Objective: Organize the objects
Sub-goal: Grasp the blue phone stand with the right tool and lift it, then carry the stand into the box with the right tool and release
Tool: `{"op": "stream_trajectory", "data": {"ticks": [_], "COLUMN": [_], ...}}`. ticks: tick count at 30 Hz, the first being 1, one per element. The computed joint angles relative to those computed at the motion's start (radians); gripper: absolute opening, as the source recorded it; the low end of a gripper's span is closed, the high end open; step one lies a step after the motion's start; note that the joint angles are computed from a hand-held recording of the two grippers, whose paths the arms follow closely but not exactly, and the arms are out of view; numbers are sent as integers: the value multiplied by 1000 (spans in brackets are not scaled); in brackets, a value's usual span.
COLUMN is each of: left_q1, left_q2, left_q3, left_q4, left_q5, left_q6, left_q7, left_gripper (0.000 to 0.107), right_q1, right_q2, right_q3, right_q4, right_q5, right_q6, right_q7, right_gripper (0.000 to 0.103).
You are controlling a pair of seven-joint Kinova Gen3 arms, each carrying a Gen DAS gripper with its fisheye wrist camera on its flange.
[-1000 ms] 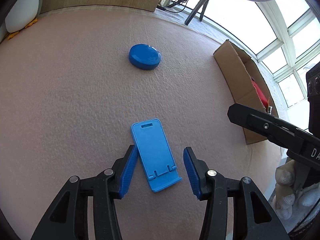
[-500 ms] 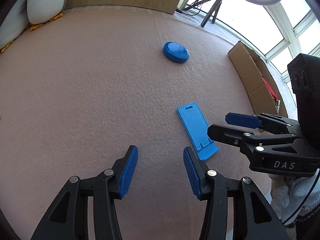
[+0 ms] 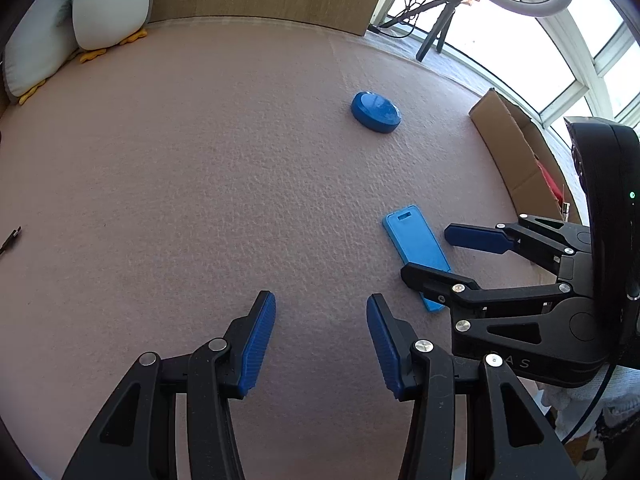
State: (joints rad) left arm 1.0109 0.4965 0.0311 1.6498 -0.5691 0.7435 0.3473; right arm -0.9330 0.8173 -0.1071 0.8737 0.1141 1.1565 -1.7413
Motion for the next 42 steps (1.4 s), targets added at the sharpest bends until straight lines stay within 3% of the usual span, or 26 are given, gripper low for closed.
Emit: {"op": "stream_trajectory", "data": {"ticks": [4,6,17,29,42], "left_q1": [-6,-9,-13,-30,-27], "left_q2": [6,12,31,73,96], "left_q3": [4,4,0,-6,-13], "left_q4": [-10,-20,-73,-152,-198], "left_q5": [6,9,28,68,96], "left_q6": [2,2,31,44,61], "left_q7": [-14,-23,-73,-157,-212], "left_gripper": [51,51,50,50,50], "right_q1": [4,4,61,187,273], "right_q2": [-17,-16,-96,-311,-391], "right_q3": [2,2,-12,6,32], "right_q4": [30,27,158,394,516], "right_q5": [6,9,-21,-4,93], "right_q6": [-18,-19,-135,-315,-350], "right_q7": [0,-2,-51,-179,-321], "right_gripper": [44,34,33,33,33]}}
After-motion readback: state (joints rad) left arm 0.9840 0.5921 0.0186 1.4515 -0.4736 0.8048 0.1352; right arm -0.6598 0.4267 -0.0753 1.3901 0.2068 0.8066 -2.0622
